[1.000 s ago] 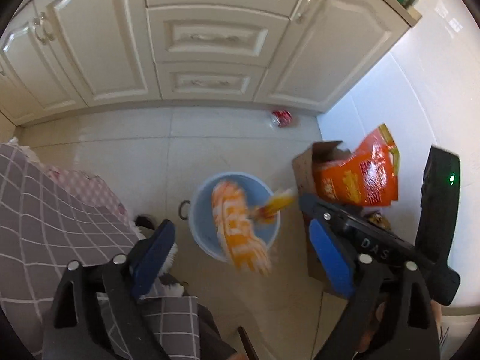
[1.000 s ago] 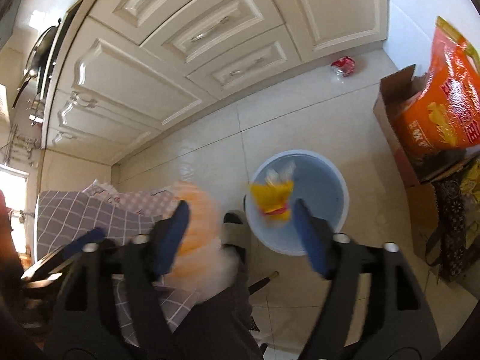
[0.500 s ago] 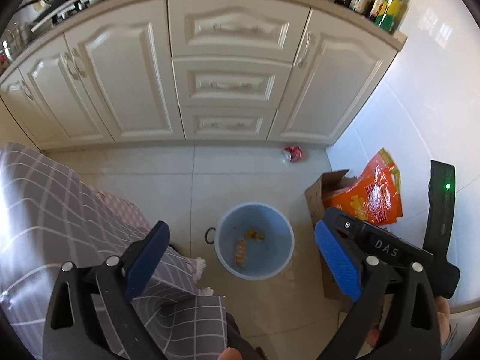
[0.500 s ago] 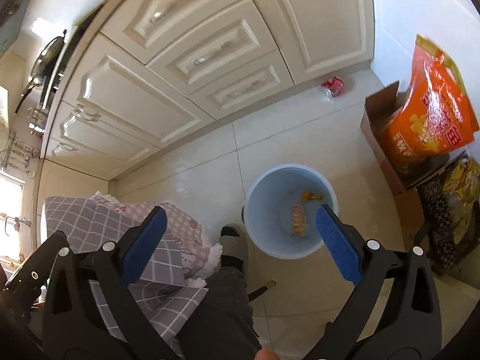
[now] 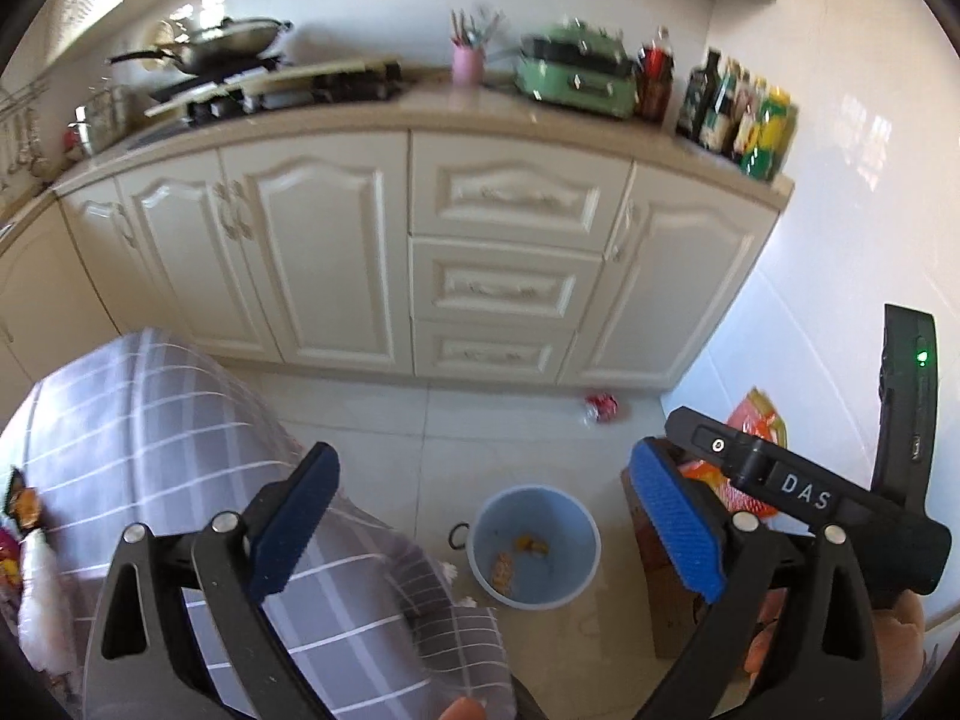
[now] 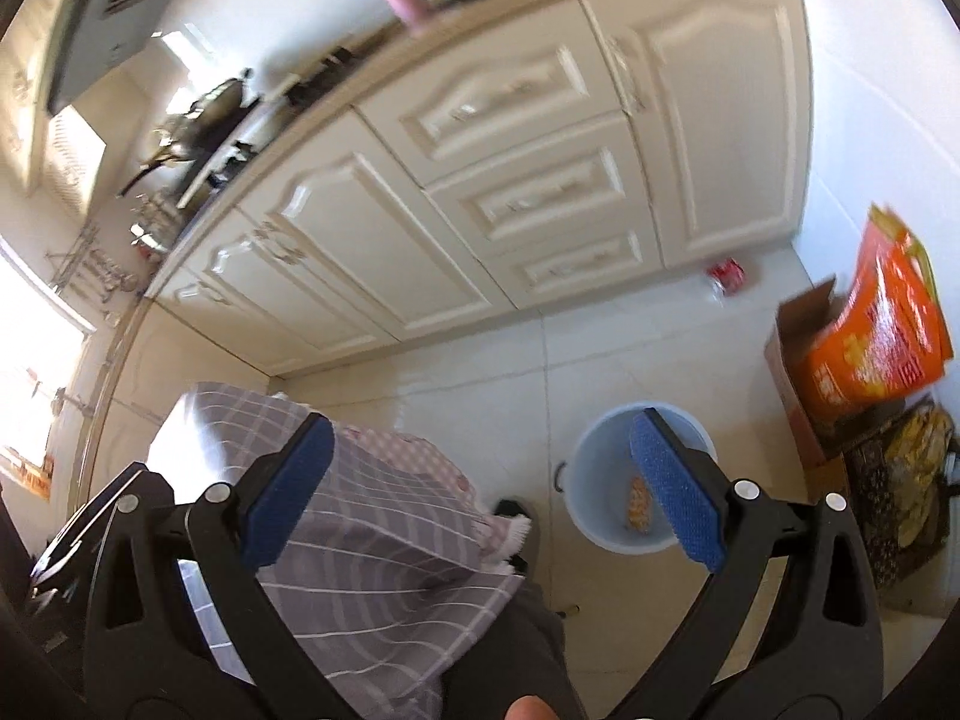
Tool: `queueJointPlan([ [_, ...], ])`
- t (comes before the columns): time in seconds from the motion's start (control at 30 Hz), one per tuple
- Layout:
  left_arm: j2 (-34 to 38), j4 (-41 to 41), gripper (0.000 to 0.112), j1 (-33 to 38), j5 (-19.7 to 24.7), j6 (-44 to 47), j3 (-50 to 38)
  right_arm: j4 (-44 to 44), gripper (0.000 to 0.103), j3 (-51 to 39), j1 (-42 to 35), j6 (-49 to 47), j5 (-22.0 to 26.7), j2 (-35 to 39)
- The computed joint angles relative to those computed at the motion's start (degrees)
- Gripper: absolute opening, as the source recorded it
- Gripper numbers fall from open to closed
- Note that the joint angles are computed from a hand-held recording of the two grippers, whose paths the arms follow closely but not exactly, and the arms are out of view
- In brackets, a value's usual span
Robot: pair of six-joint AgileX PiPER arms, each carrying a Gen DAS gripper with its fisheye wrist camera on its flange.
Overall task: Collect trash
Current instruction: 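Move both tools back from the bin to the table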
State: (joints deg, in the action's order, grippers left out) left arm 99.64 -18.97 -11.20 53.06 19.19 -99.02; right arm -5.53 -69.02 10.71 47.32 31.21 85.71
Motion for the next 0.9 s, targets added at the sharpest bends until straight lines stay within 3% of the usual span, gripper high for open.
queueJointPlan([
  [0.47,-13.3,-7.4,0.096,17.5,0.6,9.4,3.3,-14.6,0.097,-20.8,18.7,8.9,9.8,3.8],
  [0.9,-17.7,-19.6,0.096,39.1,4.4,19.9,3.5,-19.8,0.097,-43.8,31.7,5.2,17.9,15.9],
])
